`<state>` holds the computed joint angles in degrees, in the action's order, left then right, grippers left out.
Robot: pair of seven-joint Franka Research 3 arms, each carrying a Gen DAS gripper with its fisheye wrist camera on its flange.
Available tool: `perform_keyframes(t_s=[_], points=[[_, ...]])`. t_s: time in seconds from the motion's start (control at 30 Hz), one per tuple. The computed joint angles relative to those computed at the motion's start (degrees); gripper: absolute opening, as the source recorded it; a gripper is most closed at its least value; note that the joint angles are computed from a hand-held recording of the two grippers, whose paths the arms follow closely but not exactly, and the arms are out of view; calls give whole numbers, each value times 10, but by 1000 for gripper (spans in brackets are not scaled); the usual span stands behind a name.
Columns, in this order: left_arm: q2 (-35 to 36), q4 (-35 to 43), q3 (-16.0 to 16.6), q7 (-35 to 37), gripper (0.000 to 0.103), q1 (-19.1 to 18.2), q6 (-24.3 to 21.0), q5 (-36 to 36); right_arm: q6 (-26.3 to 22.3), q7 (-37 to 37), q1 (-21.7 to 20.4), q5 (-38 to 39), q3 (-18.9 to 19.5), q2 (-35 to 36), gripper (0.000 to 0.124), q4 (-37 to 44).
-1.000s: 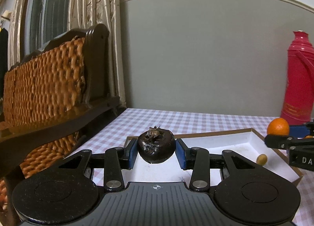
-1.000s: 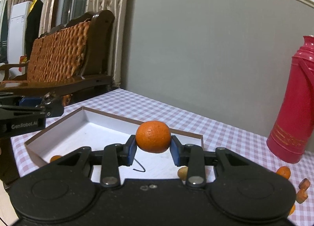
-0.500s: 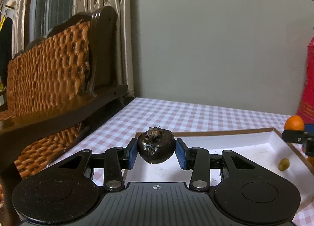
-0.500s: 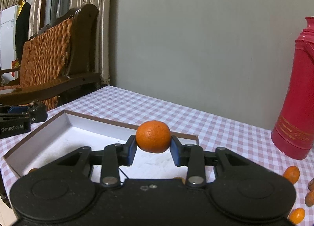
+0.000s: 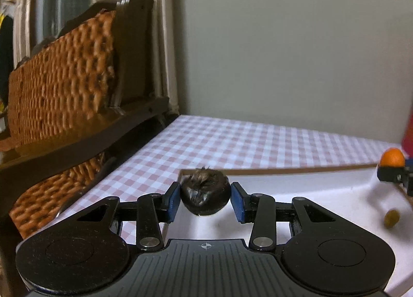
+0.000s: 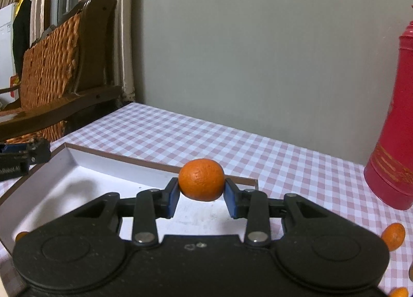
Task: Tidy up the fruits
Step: 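Carry both fruits over the tray and open both tools to release them, then lift both tools away from the tray toward the table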
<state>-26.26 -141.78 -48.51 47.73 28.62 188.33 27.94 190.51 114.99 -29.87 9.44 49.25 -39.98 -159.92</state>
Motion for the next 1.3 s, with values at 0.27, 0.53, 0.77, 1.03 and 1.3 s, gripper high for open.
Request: perform_keyframes(t_s=[0.27,0.53,0.77,1.03,1.3], points=[[-94,-39,-60,-25,103,69,52,-55,25,36,-65,13,66,-44,97,-9],[-95,-56,-38,-4,103,39,48,-72,11,38,-41,11,56,-49,97,-12],[-110,-77,-11,2,103,6,47,-78,1,51,-10,1,33,-72,97,-27],[-123,-93,22,5,103,-34,41,-79,-11,71,22,-11,19,-105,97,-48],[-157,-129,62,4,103,-93,22,-68,-40,101,65,-31,0,-144,97,-70]])
